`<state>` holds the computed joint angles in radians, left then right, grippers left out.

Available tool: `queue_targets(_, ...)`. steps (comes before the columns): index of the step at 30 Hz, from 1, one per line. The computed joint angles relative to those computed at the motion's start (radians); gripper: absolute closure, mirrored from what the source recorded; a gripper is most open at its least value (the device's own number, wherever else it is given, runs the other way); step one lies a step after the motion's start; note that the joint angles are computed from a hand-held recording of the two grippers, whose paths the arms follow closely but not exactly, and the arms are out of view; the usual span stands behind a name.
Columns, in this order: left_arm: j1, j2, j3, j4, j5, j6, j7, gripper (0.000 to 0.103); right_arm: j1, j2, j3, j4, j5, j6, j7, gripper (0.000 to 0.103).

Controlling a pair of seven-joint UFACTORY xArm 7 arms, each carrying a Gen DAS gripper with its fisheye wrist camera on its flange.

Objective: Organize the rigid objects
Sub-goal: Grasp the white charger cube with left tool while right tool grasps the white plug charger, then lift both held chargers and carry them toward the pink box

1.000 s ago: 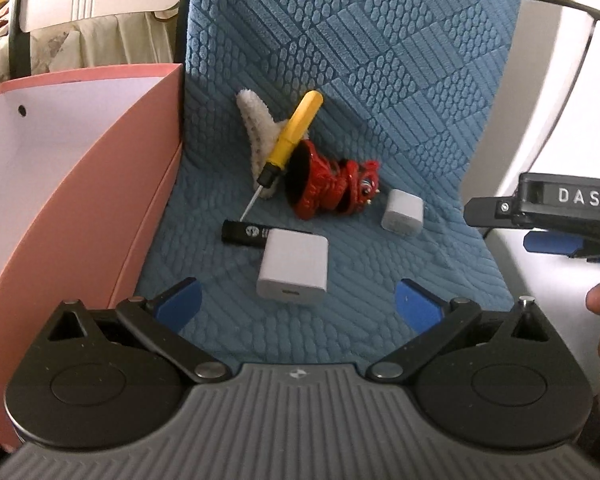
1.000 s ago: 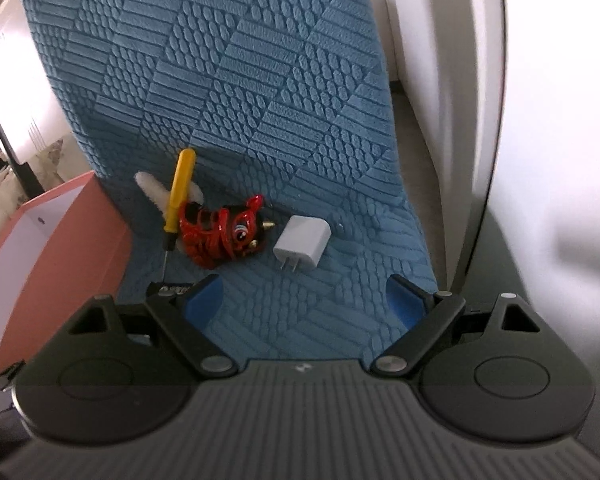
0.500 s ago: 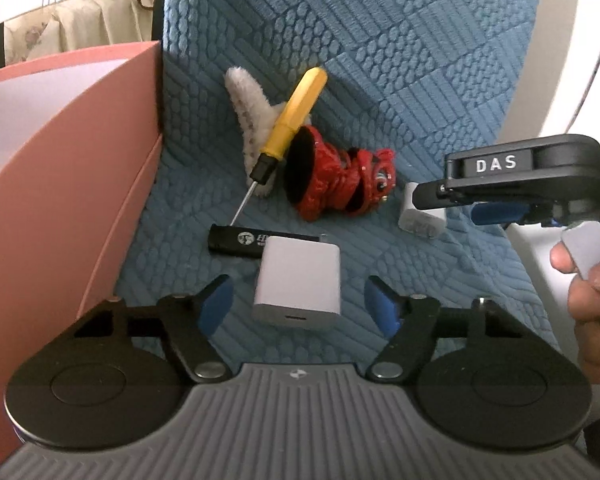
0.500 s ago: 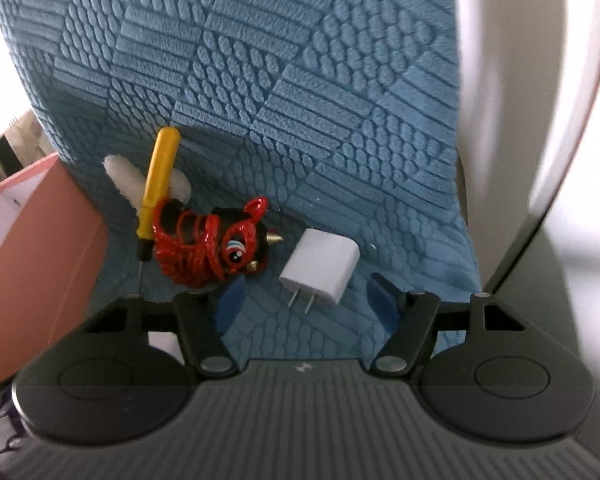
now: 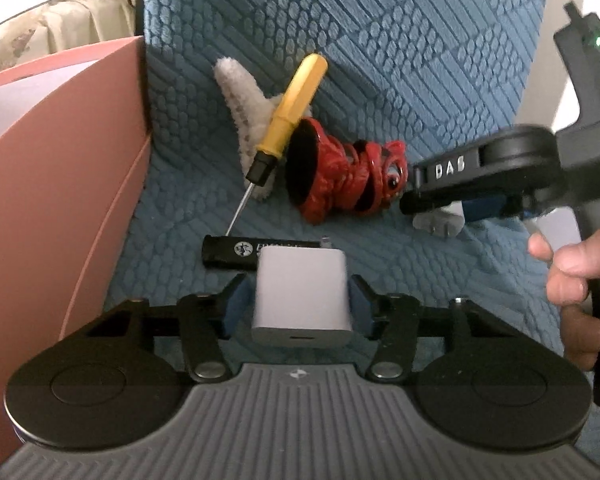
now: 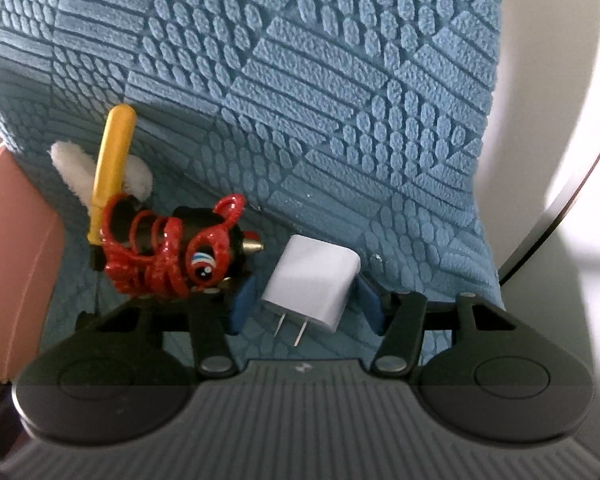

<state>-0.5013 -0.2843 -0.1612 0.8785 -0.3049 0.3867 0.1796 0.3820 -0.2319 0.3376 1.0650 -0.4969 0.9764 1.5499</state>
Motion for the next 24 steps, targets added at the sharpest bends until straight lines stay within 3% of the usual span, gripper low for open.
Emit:
queue_targets(14, 0.003, -0.077, -0.001, -0.053, 0.025, 0.044, -0.049, 0.047, 0.007, -0.003, -0.012, 0.011, 0.055, 0.019, -0.098, 0.051)
queue_targets(24, -0.028, -0.185, 0.052, -0.109, -0.044, 0.140, 0.030, 0.047, 0.025, -0.077, 0.023, -0.020, 0.126, 0.035, -0.105, 0.054)
